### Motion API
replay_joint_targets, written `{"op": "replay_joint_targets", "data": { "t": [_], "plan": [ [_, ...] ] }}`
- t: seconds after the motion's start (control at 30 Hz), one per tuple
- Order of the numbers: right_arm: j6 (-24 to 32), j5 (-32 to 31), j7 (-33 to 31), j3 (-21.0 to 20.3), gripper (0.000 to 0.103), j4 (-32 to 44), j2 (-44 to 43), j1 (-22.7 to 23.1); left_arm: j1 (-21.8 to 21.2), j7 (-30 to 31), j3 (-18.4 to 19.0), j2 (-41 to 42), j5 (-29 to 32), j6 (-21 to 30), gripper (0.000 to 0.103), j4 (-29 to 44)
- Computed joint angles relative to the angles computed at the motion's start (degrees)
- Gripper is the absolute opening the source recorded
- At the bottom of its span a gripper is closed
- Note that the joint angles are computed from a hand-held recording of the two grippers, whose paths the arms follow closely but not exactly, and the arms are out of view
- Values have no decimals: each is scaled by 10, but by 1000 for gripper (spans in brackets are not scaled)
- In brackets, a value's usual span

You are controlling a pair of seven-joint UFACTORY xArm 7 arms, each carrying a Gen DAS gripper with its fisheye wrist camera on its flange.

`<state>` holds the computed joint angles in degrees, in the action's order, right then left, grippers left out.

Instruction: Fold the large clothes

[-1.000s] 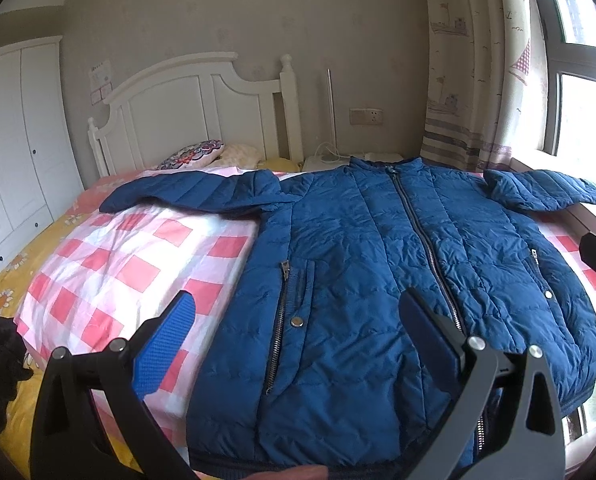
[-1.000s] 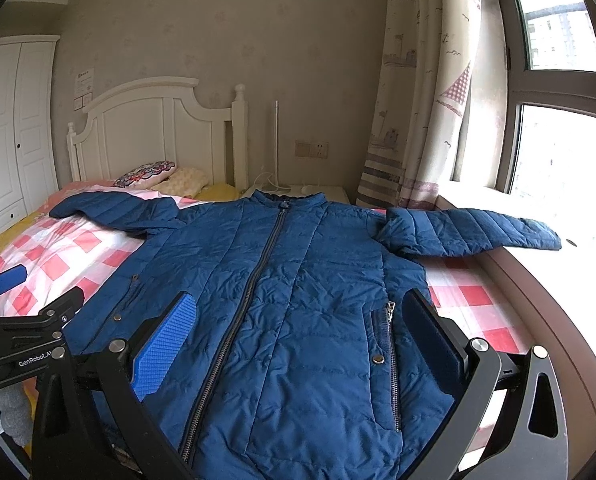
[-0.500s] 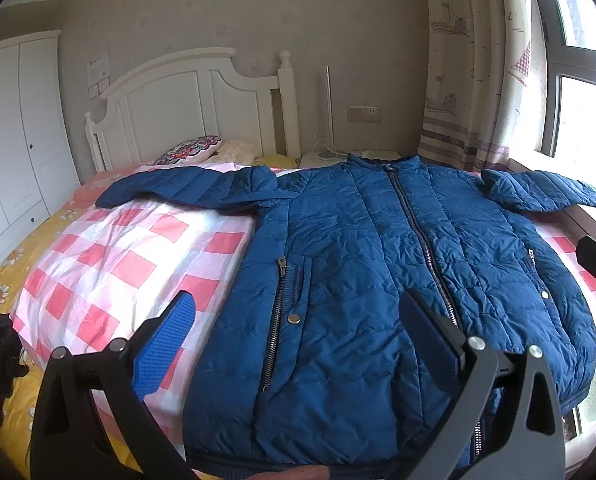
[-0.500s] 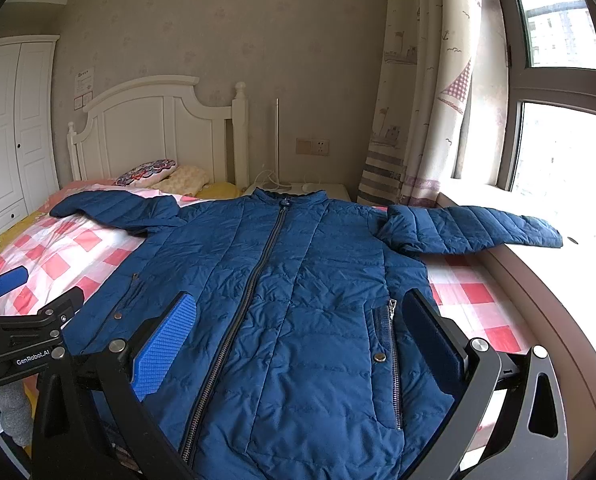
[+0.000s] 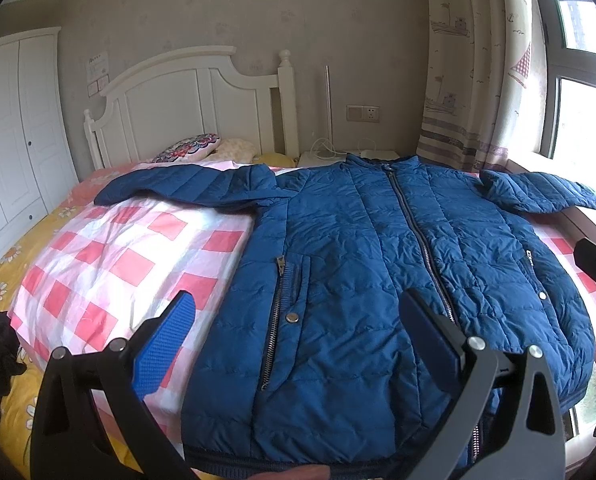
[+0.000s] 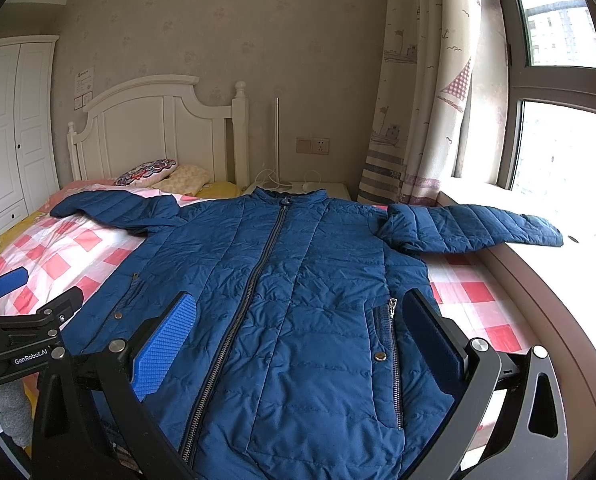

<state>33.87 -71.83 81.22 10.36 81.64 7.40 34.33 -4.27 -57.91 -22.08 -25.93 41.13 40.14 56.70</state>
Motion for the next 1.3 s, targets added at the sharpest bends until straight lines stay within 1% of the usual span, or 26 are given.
{"op": "replay_joint_targets", "data": {
  "t": [0.3, 0.63, 0.73, 0.8, 0.87, 0.9, 0.97, 1.0, 1.03, 1.1, 1.17, 1.23, 1.3],
  "plan": [
    [0, -1, 2, 0, 99, 0, 1, 1, -4, -6, -2, 0, -2, 0, 101, 0],
    [2, 1, 4, 0, 99, 0, 1, 1, -3, 3, 3, -4, -11, -5, 101, 0],
    [12, -4, 2, -2, 99, 4, 4, 2, -3, 11, 4, 8, -16, -3, 101, 10],
    [1, 6, -12, -7, 99, 7, 11, -6, -4, 30, 10, 39, -20, 2, 101, 36],
    [-19, 54, -46, -16, 99, 16, 25, -25, -13, 69, 24, 94, -33, 21, 101, 82],
    [-18, 76, -62, -21, 99, 25, 33, -30, -22, 96, 35, 129, -46, 37, 101, 114],
    [-11, 140, -108, -34, 99, 51, 57, -46, -37, 161, 61, 206, -86, 66, 101, 187],
    [-9, 161, -118, -44, 99, 63, 68, -52, -43, 192, 72, 246, -106, 81, 101, 228],
    [3, 193, -134, -54, 99, 86, 86, -62, -47, 212, 81, 281, -115, 97, 101, 264],
    [14, 262, -175, -66, 99, 127, 121, -82, -59, 221, 101, 354, -105, 127, 101, 340],
    [28, 320, -212, -76, 99, 176, 161, -101, -73, 211, 125, 411, -85, 137, 101, 397],
    [63, 372, -247, -86, 99, 250, 213, -115, -80, 208, 146, 452, -88, 133, 101, 433],
    [92, 424, -275, -94, 99, 337, 274, -133, -76, 212, 160, 476, -118, 121, 101, 447]
  ]
}}
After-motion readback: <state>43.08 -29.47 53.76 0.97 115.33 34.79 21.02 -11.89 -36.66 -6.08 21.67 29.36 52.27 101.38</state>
